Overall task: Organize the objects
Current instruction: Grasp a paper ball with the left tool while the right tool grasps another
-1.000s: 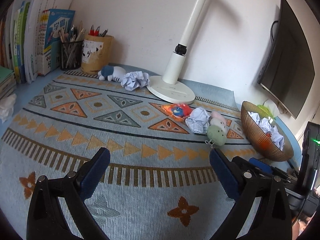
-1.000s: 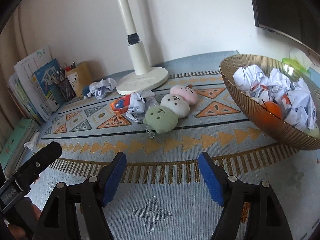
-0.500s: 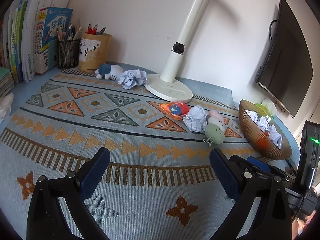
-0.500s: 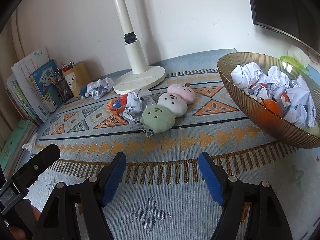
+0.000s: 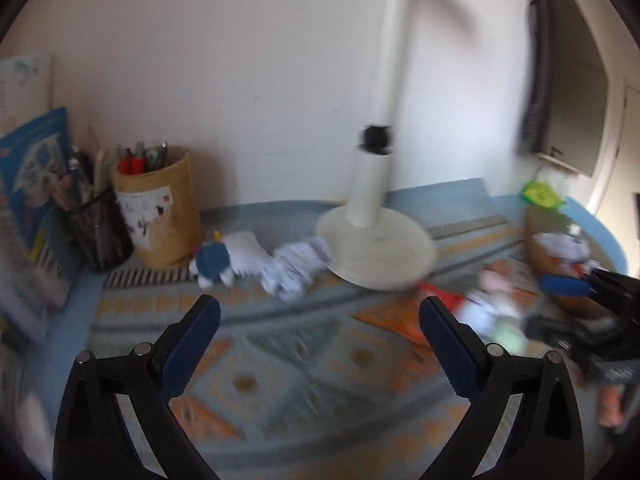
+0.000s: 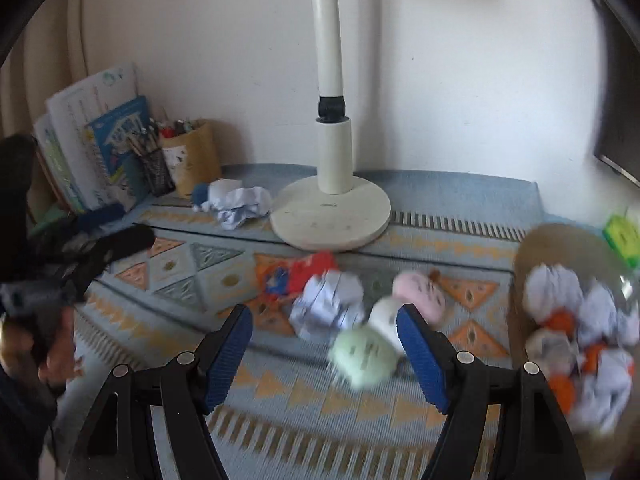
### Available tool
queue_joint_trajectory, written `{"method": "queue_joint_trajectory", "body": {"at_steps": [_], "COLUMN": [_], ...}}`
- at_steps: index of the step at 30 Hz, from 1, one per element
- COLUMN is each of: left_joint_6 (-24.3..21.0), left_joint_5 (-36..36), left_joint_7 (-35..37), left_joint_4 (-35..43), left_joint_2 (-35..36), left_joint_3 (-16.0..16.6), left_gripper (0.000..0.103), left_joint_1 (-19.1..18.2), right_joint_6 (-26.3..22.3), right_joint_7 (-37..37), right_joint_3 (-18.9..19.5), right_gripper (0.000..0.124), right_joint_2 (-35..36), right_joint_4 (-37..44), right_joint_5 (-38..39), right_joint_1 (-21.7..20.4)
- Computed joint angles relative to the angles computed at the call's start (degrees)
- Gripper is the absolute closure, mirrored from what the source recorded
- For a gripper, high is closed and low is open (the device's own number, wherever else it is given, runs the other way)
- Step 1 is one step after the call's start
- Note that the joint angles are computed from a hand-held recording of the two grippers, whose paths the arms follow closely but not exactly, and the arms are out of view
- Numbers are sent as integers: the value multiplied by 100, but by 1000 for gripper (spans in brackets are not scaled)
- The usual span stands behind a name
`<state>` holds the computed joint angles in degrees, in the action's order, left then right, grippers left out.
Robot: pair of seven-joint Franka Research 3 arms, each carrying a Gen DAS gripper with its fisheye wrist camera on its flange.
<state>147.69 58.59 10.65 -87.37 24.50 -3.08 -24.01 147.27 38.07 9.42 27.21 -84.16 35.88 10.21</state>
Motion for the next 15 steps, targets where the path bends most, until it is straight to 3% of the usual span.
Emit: {"method": "queue_joint_trajectory", "body": {"at_steps": [2,6,10,12,14,15], "left_joint_6": [68,-85,-289,-267,-551,-686], "left_joint_5": [-277,-747,-1157,-1458,-1797,-1893], "left_joint_7": [359,1304,2060,2418,2815,2912], "left_joint_4": [446,1438,2153,2323,2682,2811], "left_joint_2": [410,1206,1755,1889,2111,2184], "left_joint_3": [5,65,189,139,112,151], "left_gripper": [4,4,6,26,44,56], "left_joint_1": [173,233,114,150,137,90], "right_joint_6": [-292,-436,-788,-843,-694,-558], "right_joint_7": [75,339,539,412,328,233], "right_joint_3": [-1,-105,-80,32,16,50], "right_gripper": [51,51,61,68,81,81], "right_joint_2": [363,857,1218,1226,1161,1098], "right_joint_4": [497,1105,1567,1541,1387,1261], "right_joint_5": [-111,-514,-730,-632,-669,-626], "right_joint_1": [36,208,174,77,125,112]}}
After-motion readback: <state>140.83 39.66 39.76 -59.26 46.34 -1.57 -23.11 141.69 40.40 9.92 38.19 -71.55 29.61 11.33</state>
